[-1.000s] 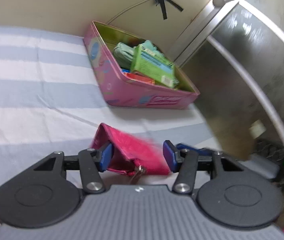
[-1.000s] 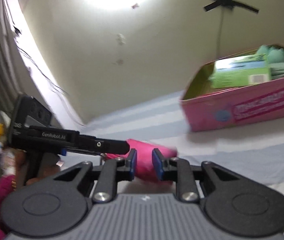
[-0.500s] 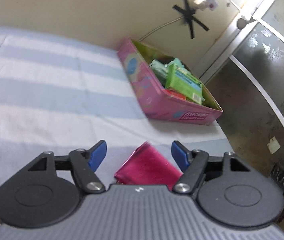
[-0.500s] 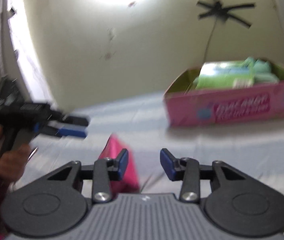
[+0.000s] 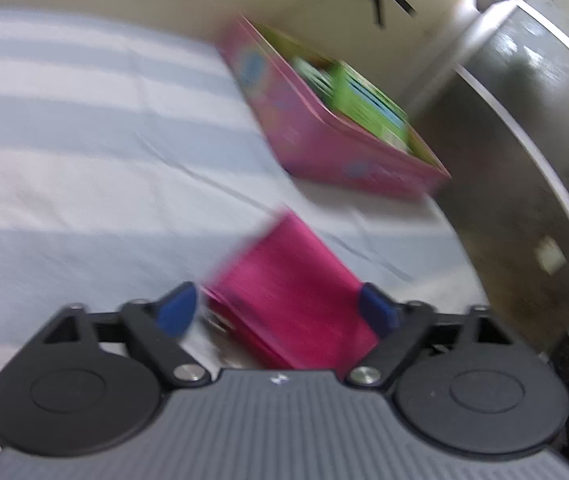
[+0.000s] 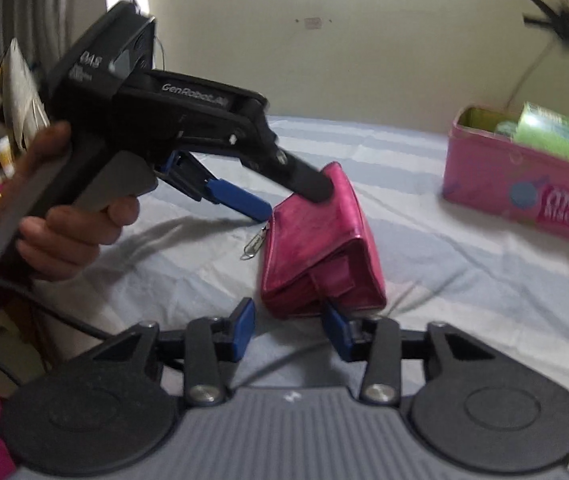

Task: Organize objects
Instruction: 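Grasp the pink coin purse with the left tool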

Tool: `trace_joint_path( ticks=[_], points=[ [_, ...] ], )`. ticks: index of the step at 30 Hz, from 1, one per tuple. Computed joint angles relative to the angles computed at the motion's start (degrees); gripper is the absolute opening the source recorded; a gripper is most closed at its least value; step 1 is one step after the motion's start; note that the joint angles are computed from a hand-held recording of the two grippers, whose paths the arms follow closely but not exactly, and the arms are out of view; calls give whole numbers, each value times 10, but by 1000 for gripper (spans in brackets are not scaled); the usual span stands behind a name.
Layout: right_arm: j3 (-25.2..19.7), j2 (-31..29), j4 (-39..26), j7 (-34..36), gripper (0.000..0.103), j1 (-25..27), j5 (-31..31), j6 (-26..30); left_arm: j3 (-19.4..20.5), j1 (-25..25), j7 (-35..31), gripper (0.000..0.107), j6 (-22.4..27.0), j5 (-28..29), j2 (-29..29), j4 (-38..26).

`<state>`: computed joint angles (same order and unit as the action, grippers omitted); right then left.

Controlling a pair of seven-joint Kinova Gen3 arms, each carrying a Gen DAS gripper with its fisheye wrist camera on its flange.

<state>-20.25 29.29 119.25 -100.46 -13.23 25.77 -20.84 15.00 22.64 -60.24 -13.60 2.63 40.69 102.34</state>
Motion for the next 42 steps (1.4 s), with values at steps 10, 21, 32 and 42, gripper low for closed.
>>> trace_joint_path(
  ticks=[10,21,32,42],
  points=[
    [-69,16,-19,-177,25,140,73,-96,-84,57,168,84,-5,-138,-25,-26],
    [36,52,-38,-303,38,99,64,-151,-277,210,111,86,21,10,-13,-49],
    [61,45,-67,-209,38,62,70,-107,-512,398,-106,85,33,151,84,-98],
    [46,82,-113,-184,35,58,67,-89,-470,359,-138,77,10,92,105,-128]
  ],
)
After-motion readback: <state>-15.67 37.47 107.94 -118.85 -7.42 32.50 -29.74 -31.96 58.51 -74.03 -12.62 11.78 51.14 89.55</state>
